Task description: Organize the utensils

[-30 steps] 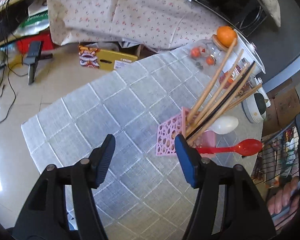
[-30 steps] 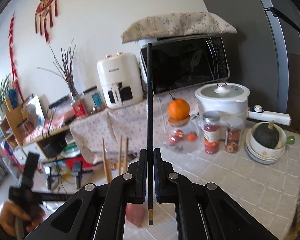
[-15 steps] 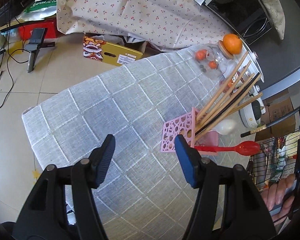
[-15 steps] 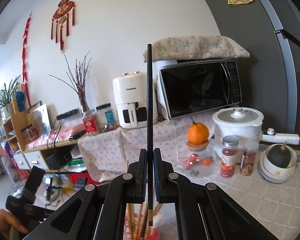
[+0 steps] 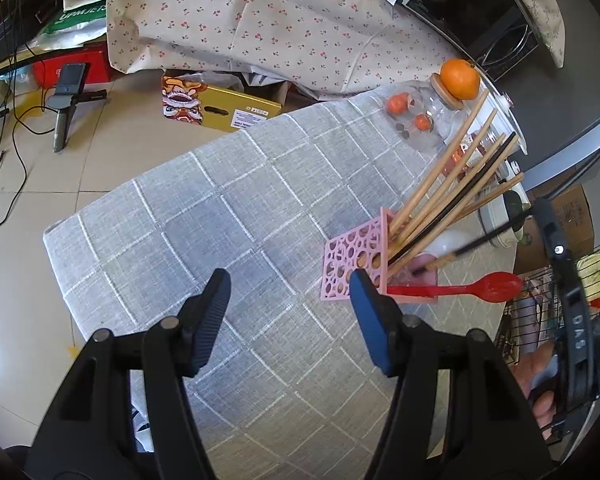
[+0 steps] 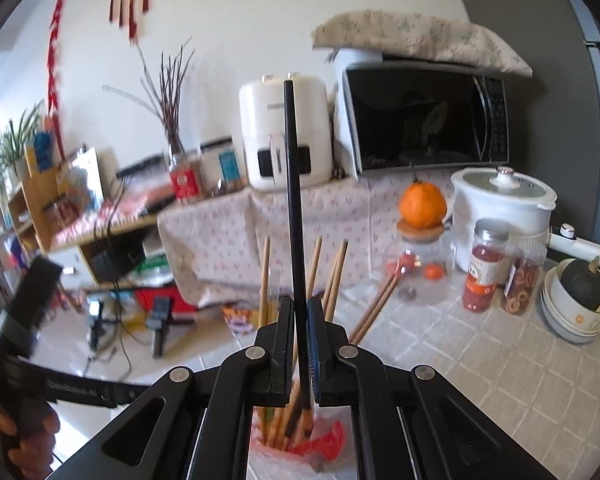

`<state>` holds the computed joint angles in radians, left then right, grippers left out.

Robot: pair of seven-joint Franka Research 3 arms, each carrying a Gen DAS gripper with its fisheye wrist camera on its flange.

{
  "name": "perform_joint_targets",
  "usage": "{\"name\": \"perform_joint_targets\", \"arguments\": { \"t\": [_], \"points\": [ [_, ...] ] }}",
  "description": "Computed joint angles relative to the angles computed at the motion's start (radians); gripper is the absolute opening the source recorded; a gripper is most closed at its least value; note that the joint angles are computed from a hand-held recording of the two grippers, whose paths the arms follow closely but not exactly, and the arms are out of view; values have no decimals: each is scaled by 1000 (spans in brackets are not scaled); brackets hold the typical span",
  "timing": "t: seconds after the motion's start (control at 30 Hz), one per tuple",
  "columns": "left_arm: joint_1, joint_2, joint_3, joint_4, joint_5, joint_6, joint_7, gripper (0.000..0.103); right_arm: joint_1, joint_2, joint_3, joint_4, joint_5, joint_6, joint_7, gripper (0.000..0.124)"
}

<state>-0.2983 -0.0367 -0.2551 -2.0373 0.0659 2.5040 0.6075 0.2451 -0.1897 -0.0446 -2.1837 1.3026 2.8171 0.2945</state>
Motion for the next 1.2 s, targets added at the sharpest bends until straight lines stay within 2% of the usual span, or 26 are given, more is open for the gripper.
{"name": "perform_joint_targets", "arguments": {
  "t": [0.3,0.5,0.57,0.63,0.73,0.83,0.9,0.97,1.2],
  "points": [
    [-8,-1,-6,9,29,0,0,63,-17,-35,-7,-24,-148,-66,124,9],
    [-24,-1,-20,28,86,-10,-15,63,-22,-119,-38,-61,-210,-129,170,21],
    [-32,-2,-26,34,107,-14,-19,63,-24,-155,-48,-81,-226,-143,178,38],
    [-43,-1,-35,46,140,-25,-26,63,-25,-179,-58,-93,-248,-163,197,43],
    [-58,-1,-47,65,205,-57,-55,63,-27,-221,-63,-132,-278,-164,205,44],
    [-72,-15,-62,83,323,-106,-135,63,-53,-254,-40,-174,-374,-137,284,46],
    [-80,-23,-73,99,405,-144,-190,63,-53,-282,-50,-199,-405,-132,319,50],
    [-89,-25,-82,112,459,-173,-233,65,-57,-311,-59,-226,-427,-123,360,59],
    [-137,-10,-111,156,589,-243,-295,78,-142,-383,-49,-281,-607,-142,610,77]
  ]
}}
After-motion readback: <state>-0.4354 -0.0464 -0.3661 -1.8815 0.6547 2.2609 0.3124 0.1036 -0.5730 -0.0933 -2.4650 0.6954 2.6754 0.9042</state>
